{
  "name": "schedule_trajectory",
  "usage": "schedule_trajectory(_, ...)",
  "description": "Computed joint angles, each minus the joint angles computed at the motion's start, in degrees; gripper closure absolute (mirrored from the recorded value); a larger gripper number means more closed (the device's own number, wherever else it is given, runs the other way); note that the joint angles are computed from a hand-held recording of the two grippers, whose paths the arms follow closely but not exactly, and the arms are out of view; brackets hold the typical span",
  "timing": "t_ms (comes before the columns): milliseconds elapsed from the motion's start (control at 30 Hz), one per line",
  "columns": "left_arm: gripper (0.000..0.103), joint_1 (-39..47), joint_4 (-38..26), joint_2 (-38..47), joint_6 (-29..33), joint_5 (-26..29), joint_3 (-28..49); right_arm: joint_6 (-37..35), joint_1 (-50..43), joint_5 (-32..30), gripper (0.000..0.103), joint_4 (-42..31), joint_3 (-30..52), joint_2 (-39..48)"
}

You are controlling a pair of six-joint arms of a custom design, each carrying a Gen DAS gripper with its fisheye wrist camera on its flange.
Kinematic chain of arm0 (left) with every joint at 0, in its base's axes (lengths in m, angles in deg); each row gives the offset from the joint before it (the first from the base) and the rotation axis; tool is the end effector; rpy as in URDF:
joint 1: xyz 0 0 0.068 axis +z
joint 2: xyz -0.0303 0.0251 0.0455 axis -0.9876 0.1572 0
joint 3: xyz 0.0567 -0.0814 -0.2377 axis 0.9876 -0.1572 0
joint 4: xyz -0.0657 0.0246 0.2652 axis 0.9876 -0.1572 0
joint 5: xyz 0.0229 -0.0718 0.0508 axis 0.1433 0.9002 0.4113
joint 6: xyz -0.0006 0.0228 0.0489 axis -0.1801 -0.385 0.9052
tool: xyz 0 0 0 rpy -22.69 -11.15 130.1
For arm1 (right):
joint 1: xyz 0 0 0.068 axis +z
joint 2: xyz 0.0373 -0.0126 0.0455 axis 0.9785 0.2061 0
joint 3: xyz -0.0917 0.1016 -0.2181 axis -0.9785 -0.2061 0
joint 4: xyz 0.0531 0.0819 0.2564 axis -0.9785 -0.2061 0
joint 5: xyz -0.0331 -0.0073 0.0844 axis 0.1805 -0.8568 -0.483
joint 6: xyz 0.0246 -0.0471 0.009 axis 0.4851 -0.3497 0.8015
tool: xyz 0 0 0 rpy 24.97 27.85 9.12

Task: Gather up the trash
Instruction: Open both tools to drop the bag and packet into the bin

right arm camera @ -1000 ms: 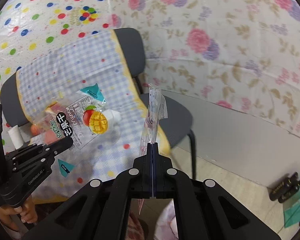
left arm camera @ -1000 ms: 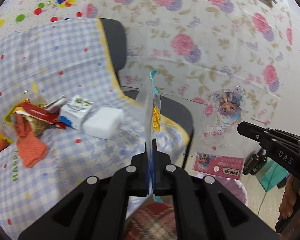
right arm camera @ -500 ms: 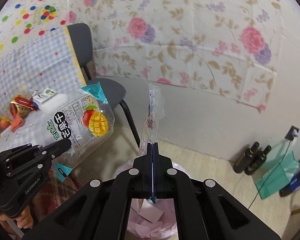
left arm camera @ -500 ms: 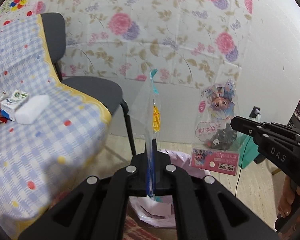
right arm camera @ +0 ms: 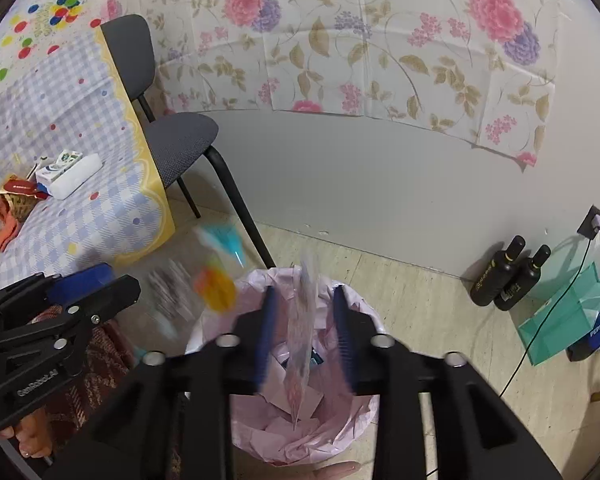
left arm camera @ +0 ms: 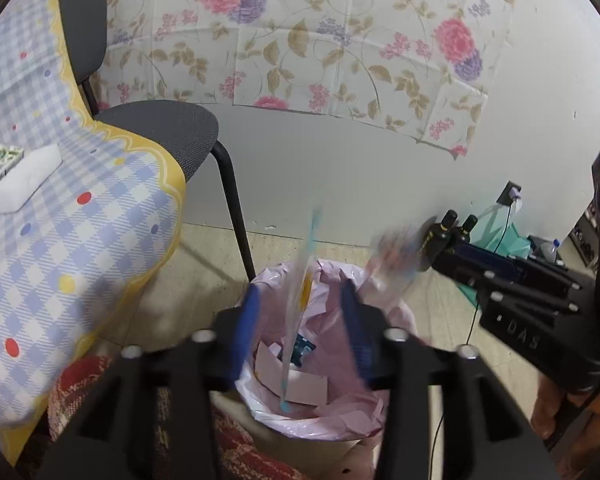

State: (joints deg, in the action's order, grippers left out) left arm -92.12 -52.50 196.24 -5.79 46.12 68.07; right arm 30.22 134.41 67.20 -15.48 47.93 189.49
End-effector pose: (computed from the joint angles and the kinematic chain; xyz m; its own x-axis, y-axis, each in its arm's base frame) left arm 0.3837 -0.0988 0.0538 -0.3922 0.6103 -0.6883 0.9019 0.4023 -0.1572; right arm 0.2289 0.2993 0.0519 -0.4789 0.5457 -0.6877 0.6992 0.7107 0.0770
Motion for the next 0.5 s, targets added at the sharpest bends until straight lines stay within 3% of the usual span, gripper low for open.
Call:
schedule_trajectory(267, 0.058, 2.42, -2.85, 0.7, -1.34, 1.22, 3.9, -0.9, -0.11, 1.45, 0.066, 2.18, -1.22, -2.36)
schedule_trajectory(500, 0.058, 7.52, -0.41, -0.68, -4.9, 2.19, 6.88, -11.45, -1.52, 6.0, 0.066, 6.54, 4.02, -2.67)
